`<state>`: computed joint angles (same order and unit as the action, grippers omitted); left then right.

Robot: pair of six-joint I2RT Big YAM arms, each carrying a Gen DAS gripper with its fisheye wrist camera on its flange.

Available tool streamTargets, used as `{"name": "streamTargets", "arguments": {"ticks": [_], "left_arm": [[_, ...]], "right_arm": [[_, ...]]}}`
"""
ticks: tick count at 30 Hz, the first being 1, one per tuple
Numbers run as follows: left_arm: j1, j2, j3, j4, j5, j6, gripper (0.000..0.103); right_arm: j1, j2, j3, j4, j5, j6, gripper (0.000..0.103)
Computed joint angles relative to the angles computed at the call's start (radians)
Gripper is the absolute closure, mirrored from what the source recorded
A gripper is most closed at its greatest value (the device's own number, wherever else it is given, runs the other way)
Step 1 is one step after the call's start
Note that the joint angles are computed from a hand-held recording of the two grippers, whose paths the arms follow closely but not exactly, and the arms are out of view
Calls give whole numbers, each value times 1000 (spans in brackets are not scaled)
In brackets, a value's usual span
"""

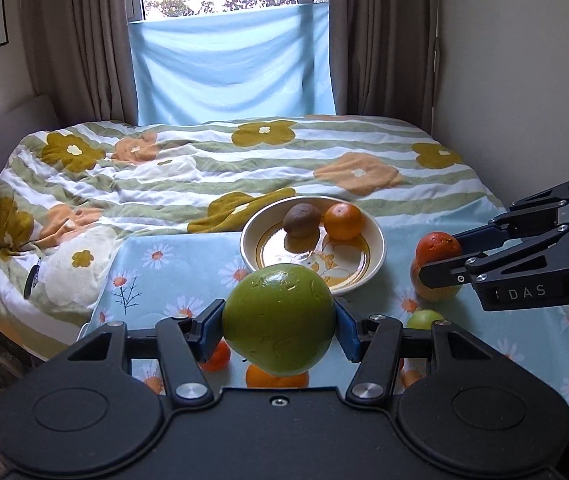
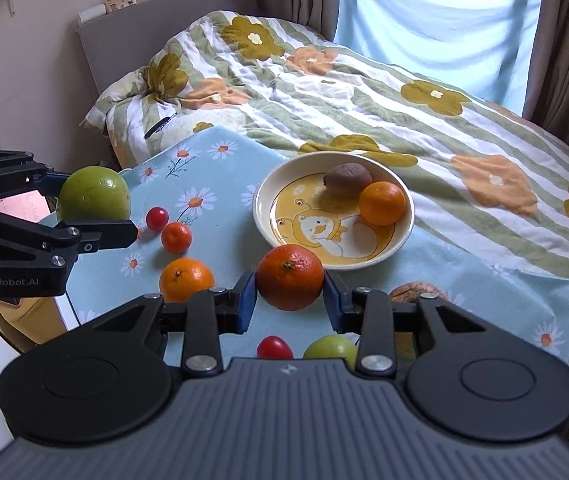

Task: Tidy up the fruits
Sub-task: 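Carry the green apple and tangerine to the bowl and release the apple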

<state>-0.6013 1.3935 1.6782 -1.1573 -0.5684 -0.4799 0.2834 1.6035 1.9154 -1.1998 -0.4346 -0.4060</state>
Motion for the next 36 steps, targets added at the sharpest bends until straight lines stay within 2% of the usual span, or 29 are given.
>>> {"name": "streamTargets", "arguments": {"ticks": [4, 7, 11, 21, 31, 36], "left_arm": [[11, 53, 75, -1, -6, 3, 42], [39, 93, 124, 9, 10, 33, 42], [88, 138, 164, 39, 72, 82, 42], [207, 281, 288, 49, 225, 205, 42], [285, 431, 415, 44, 317, 333, 42], [310, 477, 438, 29, 342, 366, 42]], "right_arm": [[-12, 37, 68, -14, -9, 4, 52], [-15, 72, 120, -18, -8, 20, 52], [-8, 123, 184, -18, 22, 57, 52], [19, 286, 362, -51, 121, 173, 52], [39, 453, 574, -129, 199, 266, 52], [46, 519, 666, -180, 222, 284, 52]]}}
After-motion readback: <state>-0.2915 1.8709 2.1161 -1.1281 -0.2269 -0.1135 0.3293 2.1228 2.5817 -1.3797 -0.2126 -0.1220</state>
